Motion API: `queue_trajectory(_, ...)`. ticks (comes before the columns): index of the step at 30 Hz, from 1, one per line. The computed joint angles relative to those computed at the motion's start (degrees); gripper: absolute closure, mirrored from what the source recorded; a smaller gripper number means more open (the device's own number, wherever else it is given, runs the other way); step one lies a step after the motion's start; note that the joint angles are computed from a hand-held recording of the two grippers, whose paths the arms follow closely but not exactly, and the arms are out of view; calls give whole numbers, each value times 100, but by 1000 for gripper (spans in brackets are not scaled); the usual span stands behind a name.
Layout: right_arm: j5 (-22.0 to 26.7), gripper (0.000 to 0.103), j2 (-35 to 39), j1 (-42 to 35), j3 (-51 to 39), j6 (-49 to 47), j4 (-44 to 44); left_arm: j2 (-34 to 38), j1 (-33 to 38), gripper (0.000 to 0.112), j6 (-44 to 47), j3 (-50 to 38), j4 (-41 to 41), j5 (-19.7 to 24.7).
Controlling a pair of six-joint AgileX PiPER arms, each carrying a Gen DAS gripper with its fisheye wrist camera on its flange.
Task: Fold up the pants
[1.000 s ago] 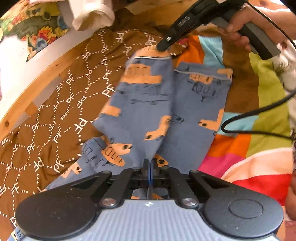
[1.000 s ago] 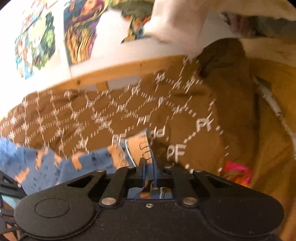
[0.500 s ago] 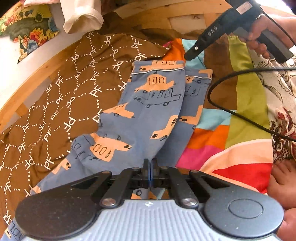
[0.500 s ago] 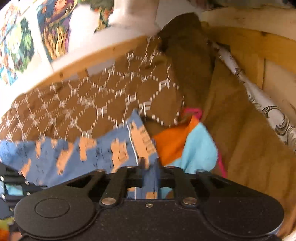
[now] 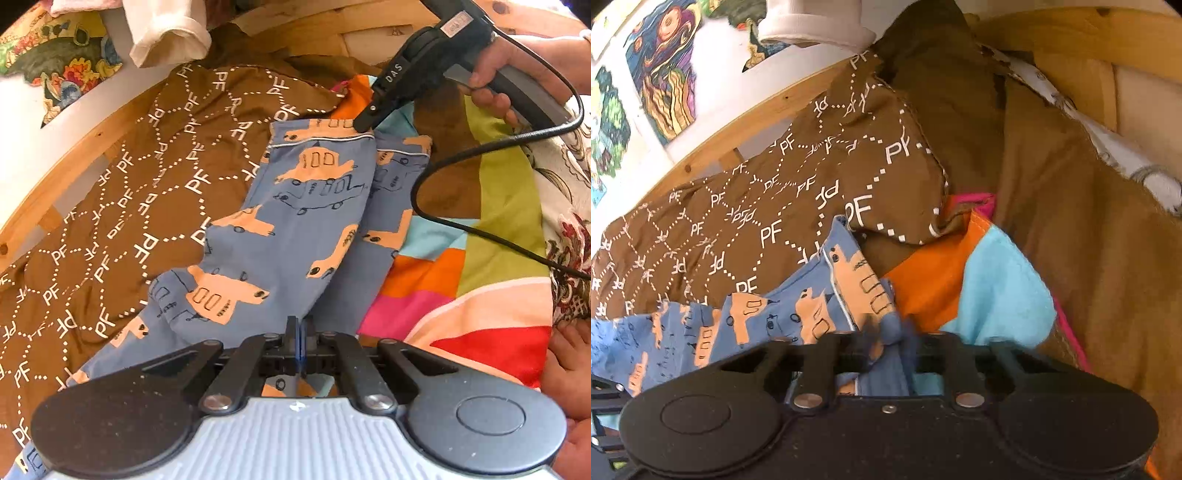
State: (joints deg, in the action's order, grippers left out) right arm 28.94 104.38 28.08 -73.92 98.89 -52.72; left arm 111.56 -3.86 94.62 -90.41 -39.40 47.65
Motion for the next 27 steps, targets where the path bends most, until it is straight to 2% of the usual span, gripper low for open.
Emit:
queue_trajectory(1, 13, 93, -34, 19, 33, 141, -134, -11, 14, 112, -22, -22, -15, 12)
queue_trajectory(5, 127, 95, -430, 192, 285, 703, -599, -42, 133, 112, 8, -187, -108, 213)
queue_trajectory(9, 471, 95, -875, 512, 447, 466, -299, -39, 300, 112, 231, -314, -119, 539)
queue_trajectory(14, 788, 96, -816, 808, 584, 61, 328, -17, 314, 112, 334, -98, 90, 507)
queue_trajectory(18, 833, 96, -716, 882, 681, 234, 342, -51, 286, 111, 607, 177, 22, 288)
queue_trajectory(21, 1009, 95, -628, 929, 523, -275, 509, 61, 305, 98, 476, 18, 116, 472)
queue_trajectory(23, 1208, 85, -555, 959, 382, -562, 643, 152, 384, 78, 233, -198, 205, 752)
queue_trajectory(24, 1289, 81, -533, 989, 346, -531, 579, 181, 471, 76, 158, -297, 183, 919)
queue_trajectory(25, 1359, 73, -543, 1023, 338, -468, 483, 219, 552, 72, 60, -420, 181, 1084)
queue_trajectory(26, 1408, 59, -562, 1040, 342, -437, 403, 251, 644, 67, -84, -540, 191, 1232)
queue_trajectory(27, 1446, 51, -568, 1046, 326, -449, 330, 275, 731, 64, -263, -639, 204, 1327)
